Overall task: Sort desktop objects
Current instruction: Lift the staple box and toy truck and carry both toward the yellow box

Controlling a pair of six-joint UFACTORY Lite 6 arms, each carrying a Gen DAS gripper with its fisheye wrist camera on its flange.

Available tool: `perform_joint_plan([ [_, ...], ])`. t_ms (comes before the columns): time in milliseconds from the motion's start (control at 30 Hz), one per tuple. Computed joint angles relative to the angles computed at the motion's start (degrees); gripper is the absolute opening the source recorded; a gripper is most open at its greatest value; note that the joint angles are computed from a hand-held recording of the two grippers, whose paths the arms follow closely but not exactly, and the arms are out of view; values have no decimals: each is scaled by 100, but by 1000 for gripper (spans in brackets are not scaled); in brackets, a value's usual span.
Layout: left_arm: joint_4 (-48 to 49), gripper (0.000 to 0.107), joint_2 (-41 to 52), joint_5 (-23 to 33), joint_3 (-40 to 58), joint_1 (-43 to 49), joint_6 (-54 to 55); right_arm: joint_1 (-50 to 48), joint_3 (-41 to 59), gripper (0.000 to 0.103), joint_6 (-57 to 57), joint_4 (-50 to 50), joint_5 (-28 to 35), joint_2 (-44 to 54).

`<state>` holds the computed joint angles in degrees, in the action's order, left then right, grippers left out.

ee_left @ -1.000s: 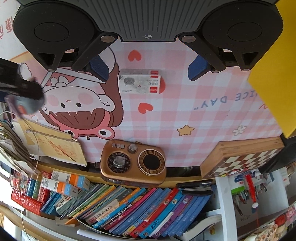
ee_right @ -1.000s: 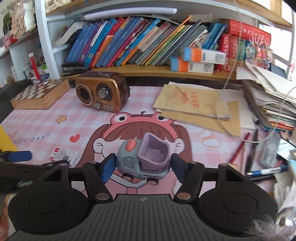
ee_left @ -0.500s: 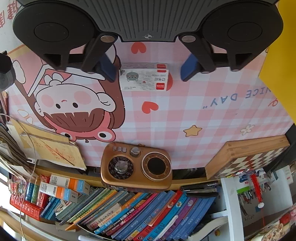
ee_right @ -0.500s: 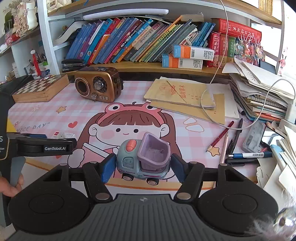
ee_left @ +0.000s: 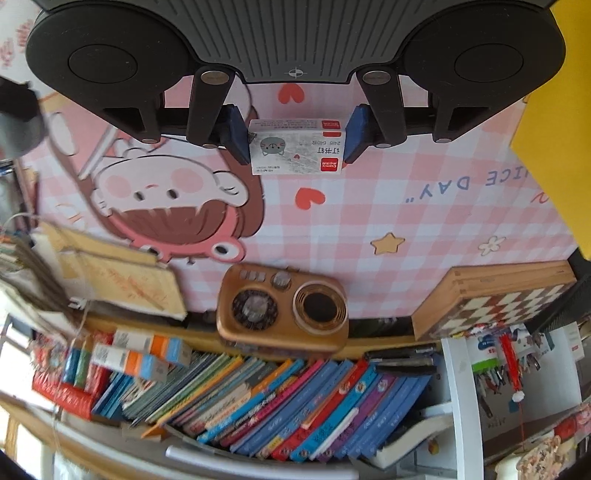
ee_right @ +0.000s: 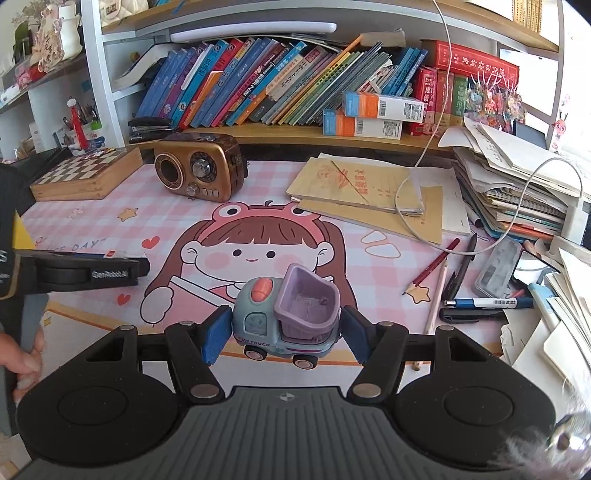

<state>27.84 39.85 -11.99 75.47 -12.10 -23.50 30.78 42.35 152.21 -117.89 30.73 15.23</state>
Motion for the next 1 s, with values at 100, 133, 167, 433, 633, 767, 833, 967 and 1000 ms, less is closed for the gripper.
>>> perform_joint_plan([
  [100, 630, 52, -602, -190, -573, 115, -595, 123, -85, 62, 11, 28, 28, -136],
  [133, 822, 52, -813, -261, -776, 165, -774, 182, -116, 62, 12, 48, 35, -188],
  [167, 1037, 52, -1035, -323, -980, 219, -976, 252, -154, 62, 11, 83, 46, -248],
  [433, 2936, 52, -2884, -804, -2558, 865, -2806, 1020, -507, 62, -329, 877, 256, -886],
  [633, 4553, 52, -3972, -1244, -3365, 1605, -4287, 1693, -699, 62, -774, 1789, 447, -1315],
  [767, 5447, 52, -4500, -1562, -3752, 2054, -4866, 2245, -672, 62, -1027, 2487, 722, -1399],
  [833, 5829, 52, -4682, -1777, -3899, 2305, -5061, 2528, -610, 62, -1114, 2796, 900, -1383],
  [967, 6399, 52, -4962, -2294, -4146, 2905, -5282, 3075, -390, 62, -1221, 3417, 1188, -1235],
  [1000, 6526, 52, -5017, -2434, -4191, 3071, -5301, 3198, -318, 62, -1257, 3560, 1247, -1181],
])
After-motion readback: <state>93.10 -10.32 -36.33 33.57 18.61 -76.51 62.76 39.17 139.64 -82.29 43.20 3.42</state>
